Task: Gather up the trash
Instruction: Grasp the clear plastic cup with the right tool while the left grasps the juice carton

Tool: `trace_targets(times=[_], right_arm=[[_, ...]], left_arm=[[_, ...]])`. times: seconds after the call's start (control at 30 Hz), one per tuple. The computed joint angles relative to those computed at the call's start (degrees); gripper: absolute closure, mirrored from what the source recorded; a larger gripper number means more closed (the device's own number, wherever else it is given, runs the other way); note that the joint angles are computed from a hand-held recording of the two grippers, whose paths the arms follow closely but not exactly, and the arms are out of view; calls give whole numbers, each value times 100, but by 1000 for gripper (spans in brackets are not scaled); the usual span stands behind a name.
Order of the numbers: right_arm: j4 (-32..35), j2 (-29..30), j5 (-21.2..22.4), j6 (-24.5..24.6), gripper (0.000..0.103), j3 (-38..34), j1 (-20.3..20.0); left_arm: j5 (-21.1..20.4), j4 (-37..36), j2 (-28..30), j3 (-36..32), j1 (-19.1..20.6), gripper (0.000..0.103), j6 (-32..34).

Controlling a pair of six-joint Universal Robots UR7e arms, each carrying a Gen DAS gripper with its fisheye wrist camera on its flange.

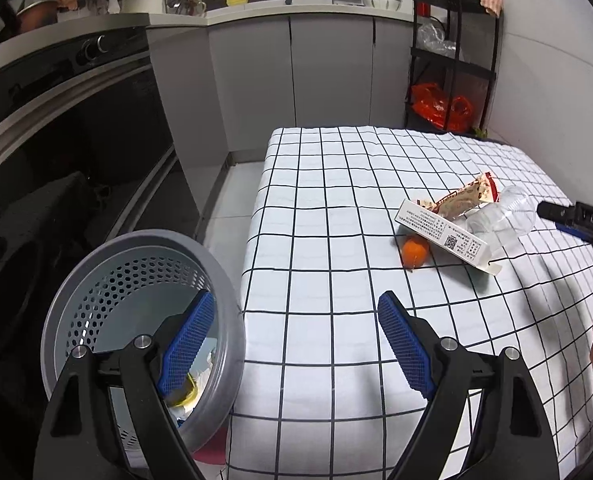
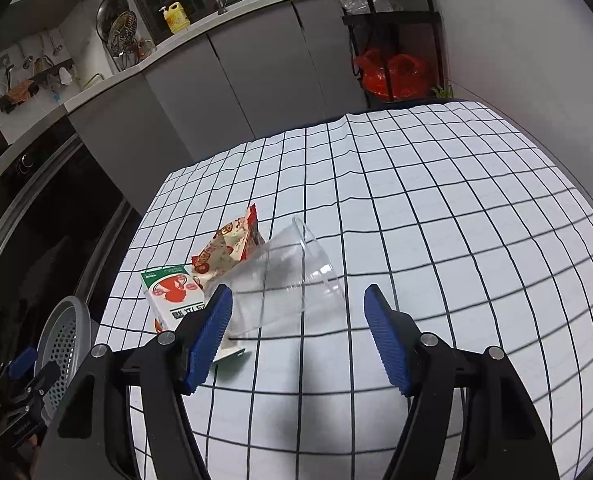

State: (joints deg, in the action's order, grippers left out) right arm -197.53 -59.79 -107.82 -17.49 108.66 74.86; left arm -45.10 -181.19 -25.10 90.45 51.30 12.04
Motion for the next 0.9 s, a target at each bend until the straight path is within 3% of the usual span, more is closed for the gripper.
trace_targets(times=[0.33, 0.73, 0.8, 0.9], right_arm=[[836, 87, 572, -259, 35, -529, -215], [1326, 167, 890, -545, 36, -714, -255], [1334, 164, 916, -623, 41, -670, -223], [1561, 142, 955, -701, 59, -643, -181]], left_arm=[[-238, 147, 237, -249, -188, 21, -95], [-247, 415, 355, -277, -267, 21, -425], [-237, 452, 368, -292, -267, 21, -495], [-207, 501, 391, -322, -275, 21, -587]])
